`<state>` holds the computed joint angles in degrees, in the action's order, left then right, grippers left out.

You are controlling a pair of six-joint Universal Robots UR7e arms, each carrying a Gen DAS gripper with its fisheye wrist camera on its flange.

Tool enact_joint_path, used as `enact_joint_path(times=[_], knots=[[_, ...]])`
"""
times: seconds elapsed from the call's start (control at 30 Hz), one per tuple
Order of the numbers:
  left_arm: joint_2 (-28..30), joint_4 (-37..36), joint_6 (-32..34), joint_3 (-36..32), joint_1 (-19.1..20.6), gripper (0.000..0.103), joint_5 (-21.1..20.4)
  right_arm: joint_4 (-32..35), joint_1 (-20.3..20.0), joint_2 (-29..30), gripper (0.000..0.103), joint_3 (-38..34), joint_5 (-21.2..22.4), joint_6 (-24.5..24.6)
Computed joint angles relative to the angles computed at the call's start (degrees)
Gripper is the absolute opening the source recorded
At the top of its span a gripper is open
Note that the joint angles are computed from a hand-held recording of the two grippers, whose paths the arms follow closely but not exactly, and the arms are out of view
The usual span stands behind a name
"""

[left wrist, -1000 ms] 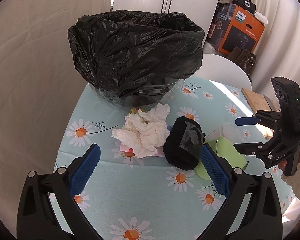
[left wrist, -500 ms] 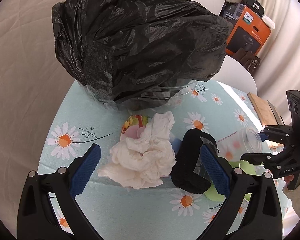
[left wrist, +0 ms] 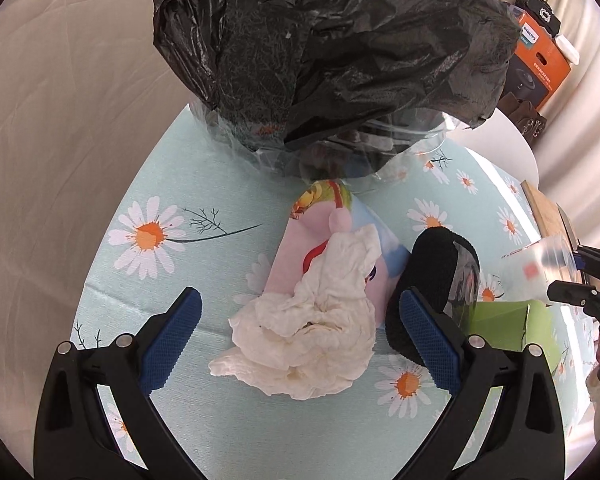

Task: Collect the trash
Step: 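Grasp the clear round container with the right tool while the left tool grasps the white tissue, then lift the tissue and clear container and carry both over the bin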

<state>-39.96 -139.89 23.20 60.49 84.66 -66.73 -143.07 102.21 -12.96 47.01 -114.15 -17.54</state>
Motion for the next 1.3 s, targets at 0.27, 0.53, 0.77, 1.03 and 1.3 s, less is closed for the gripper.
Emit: enact_joint_path(times=[0.27, 0.53, 0.77, 1.03, 1.3], knots=[[-1.3, 5.5, -2.0, 0.0, 1.3, 0.044, -3.9, -2.4, 0.7, -1.9, 0.059, 4.0, -1.4, -0.8], [-7.0, 0.6, 0.5, 8.1, -0.5, 0.044, 0.4, -7.8, 1.7, -5.4, 0.059, 10.5, -0.7, -1.4], [-12.4, -3.6, 3.5, 15.0, -2.5, 0.044, 2.5, -13.8, 2.6, -8.5, 0.059, 16.2, 0.3, -2.0], [-17.7, -5.1, 7.9, 21.2, -5.2, 0.045, 3.3, -19.9, 3.7, -11.4, 0.059, 21.9, 1.1, -2.9], [-20.4, -4.2, 11.5, 24.7, -7.6, 0.045, 4.3, -24.7, 4.3, -13.7, 0.059, 26.8, 2.2, -1.8]])
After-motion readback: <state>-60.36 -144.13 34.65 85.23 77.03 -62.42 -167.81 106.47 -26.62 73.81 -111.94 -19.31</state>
